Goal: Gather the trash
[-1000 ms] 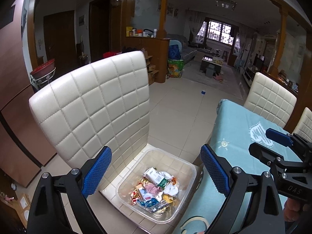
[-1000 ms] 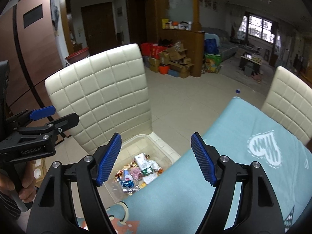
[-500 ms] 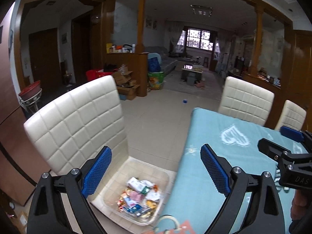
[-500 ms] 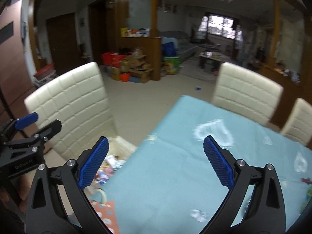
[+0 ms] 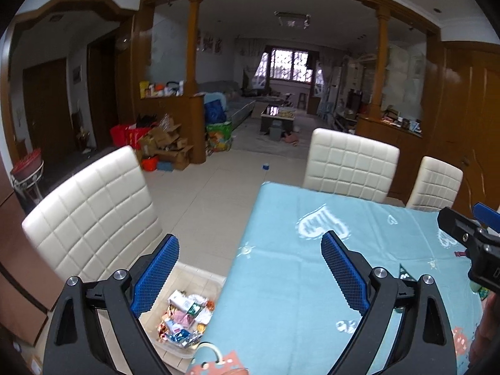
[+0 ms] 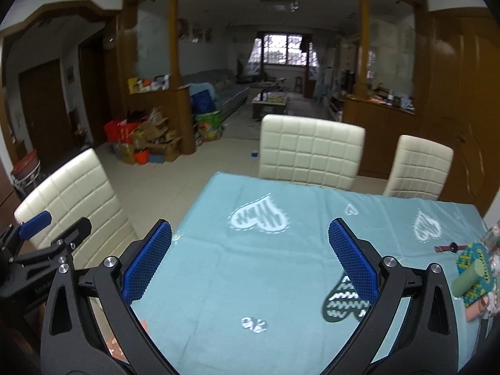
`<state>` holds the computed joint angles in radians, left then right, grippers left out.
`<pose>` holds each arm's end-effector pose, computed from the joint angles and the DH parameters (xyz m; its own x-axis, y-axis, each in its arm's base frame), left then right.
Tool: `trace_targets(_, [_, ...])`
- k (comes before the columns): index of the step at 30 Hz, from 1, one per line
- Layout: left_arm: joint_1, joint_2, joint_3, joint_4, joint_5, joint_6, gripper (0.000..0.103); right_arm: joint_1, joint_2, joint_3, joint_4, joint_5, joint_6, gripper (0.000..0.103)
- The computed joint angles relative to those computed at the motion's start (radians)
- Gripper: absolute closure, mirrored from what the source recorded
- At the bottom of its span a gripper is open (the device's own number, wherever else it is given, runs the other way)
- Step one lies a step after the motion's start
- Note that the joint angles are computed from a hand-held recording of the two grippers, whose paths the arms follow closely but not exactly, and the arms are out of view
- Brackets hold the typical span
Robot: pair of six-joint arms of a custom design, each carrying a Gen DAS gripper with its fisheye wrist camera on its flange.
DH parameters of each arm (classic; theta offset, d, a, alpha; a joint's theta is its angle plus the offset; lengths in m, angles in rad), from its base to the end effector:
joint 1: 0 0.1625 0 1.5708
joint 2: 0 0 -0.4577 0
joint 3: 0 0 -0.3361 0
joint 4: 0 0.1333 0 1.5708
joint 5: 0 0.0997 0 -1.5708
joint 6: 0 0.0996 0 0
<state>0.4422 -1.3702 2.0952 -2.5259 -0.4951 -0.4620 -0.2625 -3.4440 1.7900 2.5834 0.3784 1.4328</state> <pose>-0.3127 -0.3925 0.3648 -0.7366 0.1218 -0.6652 0.6163 0.5261 -0.5860 0.4462 -0.3538 0.2720 -0.7058 0.1370 0.6951 -0.5433 0.5249 -0.6552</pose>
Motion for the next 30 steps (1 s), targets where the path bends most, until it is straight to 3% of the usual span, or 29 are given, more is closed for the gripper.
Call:
trace_targets(6, [-0.034, 0.03, 0.005, -0.041, 0.021, -0.014, 0.013, 0.028, 0.065, -0.032, -0.221, -0.013, 0.213, 0.003])
trace_targets(14, [-0.062, 0.056, 0.013, -0.007, 0.031, -0.06, 0.013, 0.03, 0.097, -0.01, -0.312, 0.028, 0.271, 0.003])
trace_targets(30, [-0.105, 0.095, 0.011, -0.034, 0.037, -0.039, 0.013, 0.052, 0.135, -0.008, -0.431, 0.031, 0.372, 0.003])
